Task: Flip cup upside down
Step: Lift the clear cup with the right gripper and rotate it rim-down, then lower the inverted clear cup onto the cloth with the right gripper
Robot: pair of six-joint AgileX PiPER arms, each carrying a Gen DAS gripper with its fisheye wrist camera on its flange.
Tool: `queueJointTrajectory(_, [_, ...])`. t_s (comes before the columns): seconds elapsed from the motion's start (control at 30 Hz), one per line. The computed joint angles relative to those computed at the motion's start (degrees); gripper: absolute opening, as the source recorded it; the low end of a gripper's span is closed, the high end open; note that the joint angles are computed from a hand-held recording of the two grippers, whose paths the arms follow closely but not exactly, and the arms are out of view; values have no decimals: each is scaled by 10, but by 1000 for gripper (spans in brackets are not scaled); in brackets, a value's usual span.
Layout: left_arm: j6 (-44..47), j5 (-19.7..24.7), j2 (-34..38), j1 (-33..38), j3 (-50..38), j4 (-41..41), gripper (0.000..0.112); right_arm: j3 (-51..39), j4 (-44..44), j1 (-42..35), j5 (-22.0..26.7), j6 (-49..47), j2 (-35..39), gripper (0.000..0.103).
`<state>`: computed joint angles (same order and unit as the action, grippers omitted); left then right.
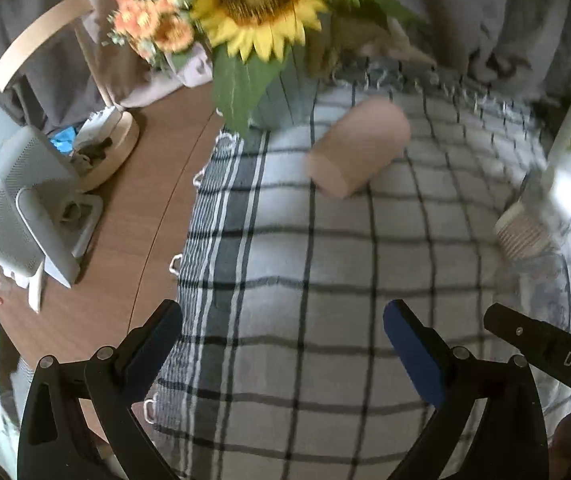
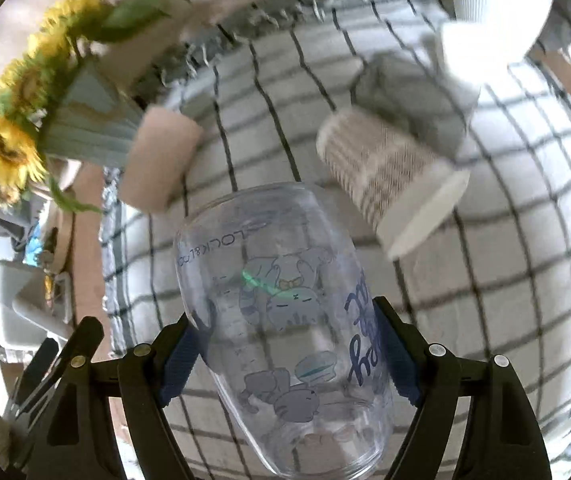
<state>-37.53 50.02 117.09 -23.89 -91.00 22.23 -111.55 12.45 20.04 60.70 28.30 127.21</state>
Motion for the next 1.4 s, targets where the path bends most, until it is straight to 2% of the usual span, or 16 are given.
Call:
queueJointTrajectory(0.2, [27, 1, 20, 10, 10, -13, 103, 20, 6, 10, -21, 17, 20, 80])
queueJointTrajectory(0.43, [30, 8, 35, 16, 6, -11, 103, -5, -35, 29, 4, 49, 47, 80])
queueJointTrajectory(0.7, [35, 16, 42, 19, 0, -18, 103, -23, -40, 33, 18, 44, 59, 81])
queueJointTrajectory(0.83, [39, 25, 29, 20, 1, -31, 103, 16, -34, 32, -3, 43, 24, 82])
queueJointTrajectory(1.0, [55, 27, -2, 8, -5, -80, 103, 98, -108, 35, -45, 91, -93, 86])
queueJointTrajectory(1.13, [105, 36, 8, -15, -51, -159, 103, 85, -169, 26, -33, 123, -124, 87])
queueJointTrajectory(1.2, [113, 53, 30, -34, -91, -171, 103, 100, -187, 10, -38, 131, -144, 87])
queueJointTrajectory(1.3, [140, 87, 79, -49, -171, -203, 102, 126, -200, -15, -42, 137, -170, 87])
queueJointTrajectory(1.4, [153, 155, 155, -50, -283, -236, 98, 133, -193, -37, -42, 133, -175, 87])
